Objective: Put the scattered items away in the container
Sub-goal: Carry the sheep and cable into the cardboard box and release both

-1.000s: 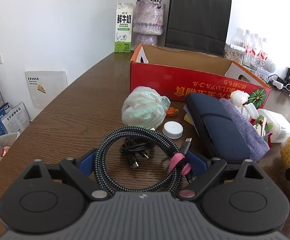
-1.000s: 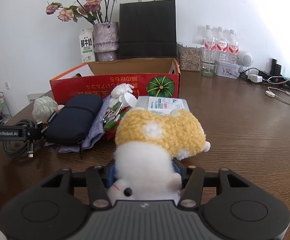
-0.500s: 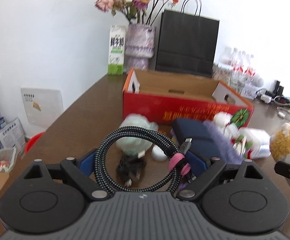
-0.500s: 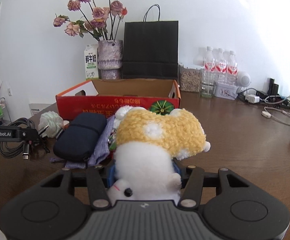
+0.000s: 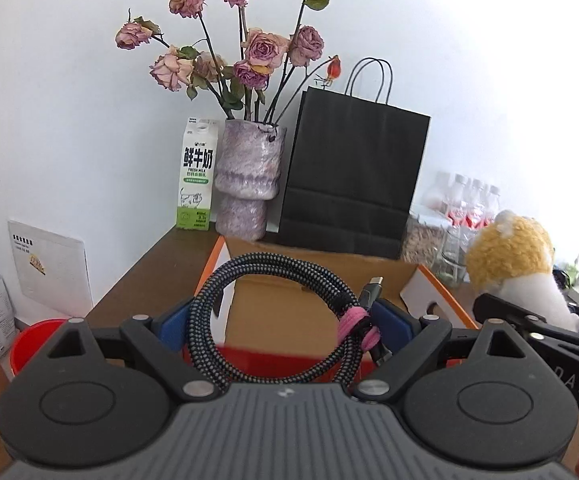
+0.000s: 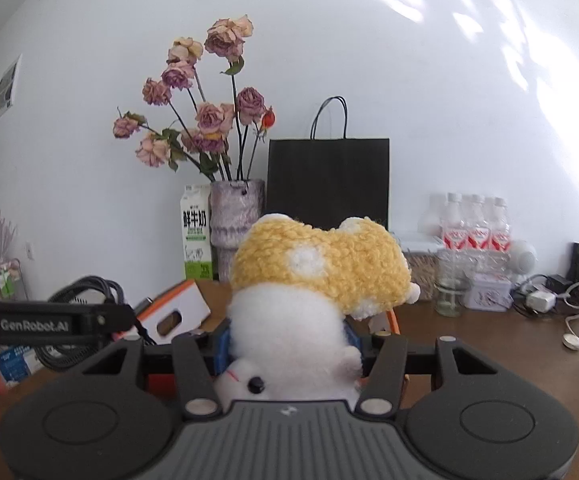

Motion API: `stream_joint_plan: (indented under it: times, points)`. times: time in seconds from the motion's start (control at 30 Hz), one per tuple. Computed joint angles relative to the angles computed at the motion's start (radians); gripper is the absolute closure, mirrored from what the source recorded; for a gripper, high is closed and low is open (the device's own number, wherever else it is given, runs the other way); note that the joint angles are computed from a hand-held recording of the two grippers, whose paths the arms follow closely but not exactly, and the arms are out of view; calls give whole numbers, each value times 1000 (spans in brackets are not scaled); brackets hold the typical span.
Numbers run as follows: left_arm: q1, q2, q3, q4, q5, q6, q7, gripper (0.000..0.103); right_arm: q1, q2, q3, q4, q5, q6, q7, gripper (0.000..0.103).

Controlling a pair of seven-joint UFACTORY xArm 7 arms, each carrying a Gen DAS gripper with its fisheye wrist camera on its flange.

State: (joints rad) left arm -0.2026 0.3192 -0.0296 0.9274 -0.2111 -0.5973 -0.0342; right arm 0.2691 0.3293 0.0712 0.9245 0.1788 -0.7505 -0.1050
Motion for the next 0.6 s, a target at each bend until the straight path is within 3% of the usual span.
stream_joint_plan:
  times: [0.13, 0.3, 0.43, 0.6]
  points:
    - [-46, 131, 47, 216, -87, 81, 36, 10, 1, 133, -11, 208, 5, 78, 7, 51]
    - [-188, 315, 217, 481, -261, 237, 111, 10, 69, 305, -93, 469, 104, 261, -50, 51]
    - [-264, 406, 341, 575, -275, 376, 76, 10, 96, 385, -143, 571, 107, 392, -43, 51]
    - [-281, 440, 386, 601, -207, 484, 18, 10, 118, 415, -188, 613, 71, 524, 8, 51]
